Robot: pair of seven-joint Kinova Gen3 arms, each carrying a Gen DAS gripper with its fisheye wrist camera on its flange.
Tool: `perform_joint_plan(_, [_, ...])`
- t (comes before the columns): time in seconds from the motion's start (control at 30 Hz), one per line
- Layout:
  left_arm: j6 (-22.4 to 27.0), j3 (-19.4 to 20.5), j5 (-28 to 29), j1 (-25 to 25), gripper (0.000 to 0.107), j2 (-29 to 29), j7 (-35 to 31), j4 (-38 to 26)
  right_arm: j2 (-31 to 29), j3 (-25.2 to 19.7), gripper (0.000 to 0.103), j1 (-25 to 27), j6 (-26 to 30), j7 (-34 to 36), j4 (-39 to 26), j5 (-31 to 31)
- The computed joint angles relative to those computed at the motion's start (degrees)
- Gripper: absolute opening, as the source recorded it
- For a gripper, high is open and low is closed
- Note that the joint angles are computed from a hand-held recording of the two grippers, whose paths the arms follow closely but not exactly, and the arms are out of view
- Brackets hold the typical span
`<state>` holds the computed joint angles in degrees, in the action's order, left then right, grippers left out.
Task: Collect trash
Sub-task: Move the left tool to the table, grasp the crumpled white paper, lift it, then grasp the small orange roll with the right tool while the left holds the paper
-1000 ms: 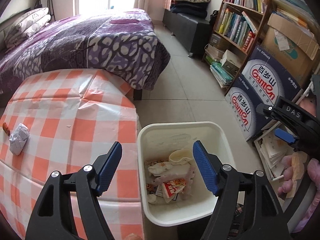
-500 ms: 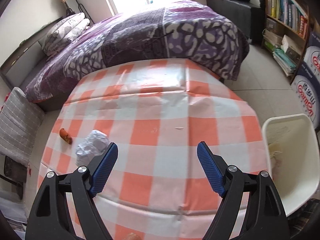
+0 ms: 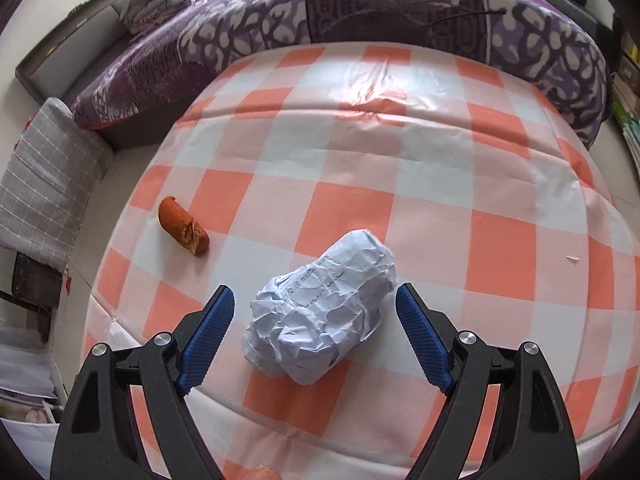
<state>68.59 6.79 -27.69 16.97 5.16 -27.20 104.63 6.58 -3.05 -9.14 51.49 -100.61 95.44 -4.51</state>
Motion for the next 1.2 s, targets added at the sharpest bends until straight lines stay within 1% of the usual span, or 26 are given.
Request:
perform_joint_plan(0.1, [-3.2,-1.0,4.0,-2.2,0.08,-0.9,-3.5,2.4,0.6,-0.3,0.096,-1.1,-0.2,-1.8,0.0,1.5])
perform_joint_plan(0.2, [-6.3,-1.1,5.9,-3.3,0.071,-3.2,-4.8,4.8,0.9,-0.7,0.096,-2.6,-1.1,-4.1,0.4,3.4])
perform_joint_plan(0.33, [-7.4,-0.7,7.4,-5.0,0.069,-8.1,-4.8,6.5,1.0,-1.9,0.096,-5.2,-3.0,-5.2,1.7,6.2])
perform_joint_plan(0.43, [-5.7,0.0,6.9,-7.2,0.069,-13.6,-3.6,7.0,1.2,-3.2,0.096,-8.2,-4.6,-5.4,2.7,9.8])
perform_joint_plan(0.53, [-1.8,1.3,5.0,-10.7,0.069,-19.8,-1.2,6.6,2.0,-5.0,0.096,-11.1,-5.5,-3.5,2.8,9.8])
perform_joint_plan(0.6, [2.0,2.7,3.1,-13.7,0.069,-24.2,0.9,5.8,3.1,-6.3,0.096,-12.9,-6.4,-2.1,2.0,7.9])
perform_joint_plan(0.7, [6.5,3.8,0.7,-18.1,0.069,-29.2,1.7,4.3,6.2,-8.8,0.096,-16.1,-7.2,0.3,-0.6,3.3])
perform_joint_plan(0.73, [7.9,4.3,0.0,-19.6,0.069,-30.8,2.0,3.8,7.6,-10.0,0.096,-17.9,-7.8,1.1,-2.0,2.2])
perform_joint_plan(0.83, [10.6,4.5,-0.8,-23.4,0.069,-35.4,1.8,2.9,11.1,-11.5,0.096,-23.0,-8.7,2.4,-5.9,1.4])
perform_joint_plan(0.9, [11.1,3.5,-0.7,-25.5,0.069,-38.0,1.2,2.5,13.4,-12.5,0.096,-26.3,-9.1,3.5,-8.6,0.9])
perform_joint_plan(0.97, [11.1,2.3,-0.1,-27.3,0.069,-39.8,0.5,2.4,15.9,-12.5,0.096,-30.6,-8.1,3.6,-12.3,2.0])
perform_joint_plan(1.07, [10.0,0.4,1.9,-29.5,0.069,-41.2,-0.3,3.2,18.4,-10.9,0.096,-37.2,-7.7,2.0,-16.3,6.0])
perform_joint_plan(1.2, [8.9,0.6,3.7,-32.2,0.069,-42.1,-2.1,4.4,23.2,-8.3,0.096,-43.9,-3.6,-0.5,-23.4,11.1])
